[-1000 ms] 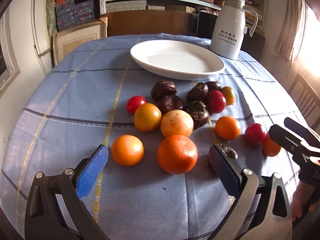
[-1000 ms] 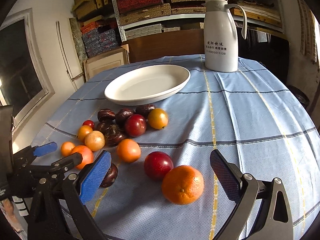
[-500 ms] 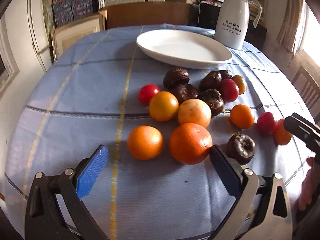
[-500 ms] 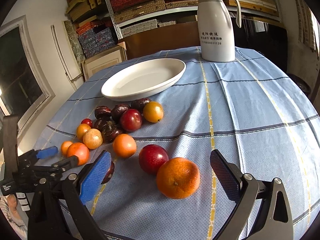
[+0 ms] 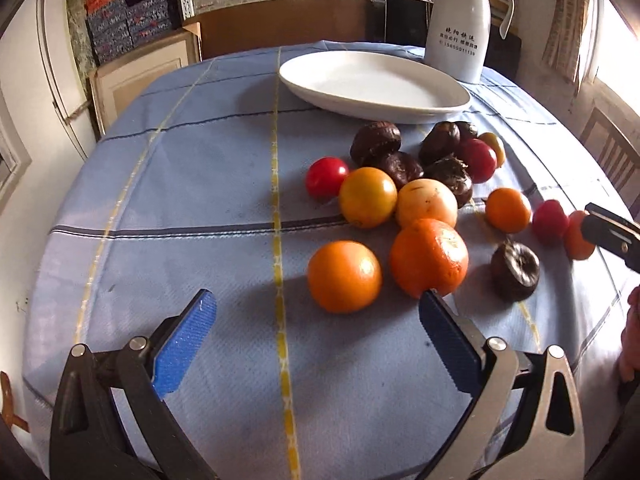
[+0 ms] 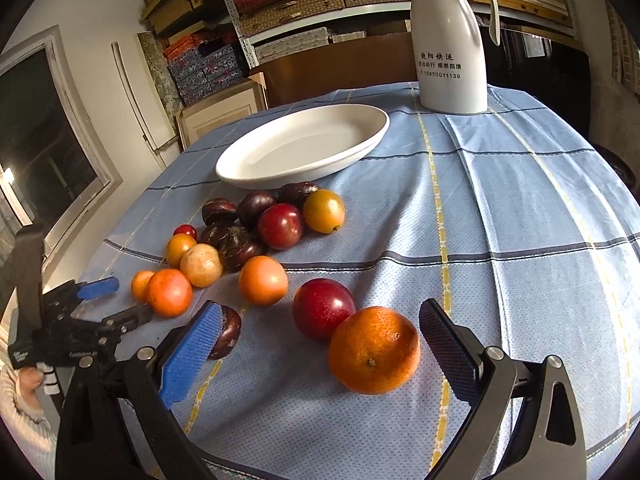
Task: Organize fruits
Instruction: 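Grasp an orange with the left tool while the right tool grasps a large orange, then carry both oranges onto the white plate and open both tools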
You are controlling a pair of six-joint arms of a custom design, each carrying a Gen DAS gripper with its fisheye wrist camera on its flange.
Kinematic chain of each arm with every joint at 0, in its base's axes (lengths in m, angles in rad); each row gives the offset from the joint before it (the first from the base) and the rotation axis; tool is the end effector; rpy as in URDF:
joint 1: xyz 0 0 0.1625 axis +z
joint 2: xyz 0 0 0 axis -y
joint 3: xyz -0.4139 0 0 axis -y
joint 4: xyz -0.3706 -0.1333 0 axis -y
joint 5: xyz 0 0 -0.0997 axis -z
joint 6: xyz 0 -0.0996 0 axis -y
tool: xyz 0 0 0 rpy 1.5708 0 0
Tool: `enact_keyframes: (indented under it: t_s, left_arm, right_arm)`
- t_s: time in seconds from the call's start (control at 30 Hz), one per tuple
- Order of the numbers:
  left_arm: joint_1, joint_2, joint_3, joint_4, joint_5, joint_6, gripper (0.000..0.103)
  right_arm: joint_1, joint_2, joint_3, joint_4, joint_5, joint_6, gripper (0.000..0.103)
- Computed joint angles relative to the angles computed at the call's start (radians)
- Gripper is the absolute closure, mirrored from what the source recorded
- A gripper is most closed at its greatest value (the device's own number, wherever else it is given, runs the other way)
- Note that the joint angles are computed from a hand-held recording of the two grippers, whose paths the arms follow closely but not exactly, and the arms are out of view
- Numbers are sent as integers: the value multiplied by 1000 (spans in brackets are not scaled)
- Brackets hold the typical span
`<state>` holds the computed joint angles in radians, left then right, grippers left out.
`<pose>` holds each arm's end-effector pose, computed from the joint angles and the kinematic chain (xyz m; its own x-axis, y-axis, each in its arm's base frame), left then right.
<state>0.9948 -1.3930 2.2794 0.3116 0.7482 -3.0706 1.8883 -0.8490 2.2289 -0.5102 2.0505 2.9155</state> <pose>0.0427 -0.3131 0.1833 -0.6782 0.2017 -0.7067 0.5568 0.7687 -0.3149 0.1843 -0.2811 -0.0225 -0.8584 -0.1570 0.4883 -0.4423 0.7088 -0.5496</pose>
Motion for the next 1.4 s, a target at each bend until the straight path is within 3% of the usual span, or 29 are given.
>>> enact_keyframes:
  t_s: [0.13,0.2,0.3,0.4,0.47,0.57,0.63,0.73,0.8,0.83,0.9,0.97,1.03,1.2,1.4]
  left_arm:
    - [110,12,-70,32,140,26,4]
    - [91,30,-66,25,105,16,4]
    - [7,113,-39,9,-39,-30,4]
    - [39,93,-57,26,-1,-37,4]
    - [36,89,-52,9,-51,-71,4]
    - [70,42,-63,-22,3,-42,6]
    - [70,59,-70,-29,4,-27,16]
    - [46,71,-56,-39,-6,-7,32]
    - [35,66,-46,-46,0,10,45]
    - [32,65,-42,-51,2,16,47]
    - [31,59,-38,-55,23,32,61]
    - [25,49,-26,-54,43,35,66]
    - [22,45,-22,-52,58,40,66]
    - [60,-13,-19,-51,146,53,66]
    - [-2,-84,-1,-46,137,35,66]
  right_arm:
    - [2,6,-12,23,6,-2,5]
    - [1,12,-26,48,15,-12,5]
    - [-8,31,-60,108,30,-18,5]
    - [-31,40,-80,164,29,-11,5]
    - [-60,41,-94,212,13,-11,4]
    - [-76,45,-110,252,-1,-55,3]
    - [-64,64,-136,285,24,-104,3]
    - [-8,130,-195,319,144,-194,3]
    - [-18,116,-184,306,120,-178,3]
    - [-31,101,-171,296,91,-178,6]
    - [-52,59,-133,259,47,-170,34]
    - [-77,29,-104,248,-5,-153,47]
    - [-83,17,-91,248,-10,-141,54]
    - [-114,-13,-60,240,-52,-141,57]
    - [-116,-79,1,174,-88,-135,57]
